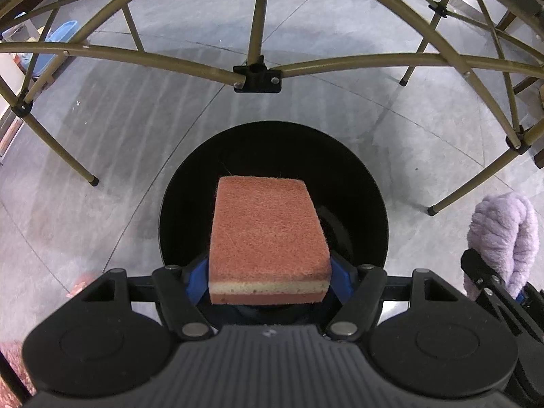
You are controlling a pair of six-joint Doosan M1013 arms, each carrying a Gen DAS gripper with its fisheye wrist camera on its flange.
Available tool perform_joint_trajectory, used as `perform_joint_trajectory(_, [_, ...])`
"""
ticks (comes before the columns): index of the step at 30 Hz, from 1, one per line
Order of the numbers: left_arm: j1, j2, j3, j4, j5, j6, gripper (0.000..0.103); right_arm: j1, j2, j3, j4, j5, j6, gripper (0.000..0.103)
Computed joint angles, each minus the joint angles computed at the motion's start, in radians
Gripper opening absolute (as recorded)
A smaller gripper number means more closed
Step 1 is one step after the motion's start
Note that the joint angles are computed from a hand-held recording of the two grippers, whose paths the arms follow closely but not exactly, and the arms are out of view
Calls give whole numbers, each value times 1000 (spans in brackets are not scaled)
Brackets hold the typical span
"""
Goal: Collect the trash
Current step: 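Open the left tool to drop the pink sponge into the bin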
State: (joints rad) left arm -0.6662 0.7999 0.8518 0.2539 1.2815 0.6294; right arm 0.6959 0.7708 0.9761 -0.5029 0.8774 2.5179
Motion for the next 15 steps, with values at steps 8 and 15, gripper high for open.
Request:
perform_joint_trajectory(8, [-1,6,-2,9,10,3,71,-1,1,-1,2,4,1,24])
perform_joint_trajectory(15, [-2,4,1,20,10,7,71,-1,2,-2,1,6,3,24])
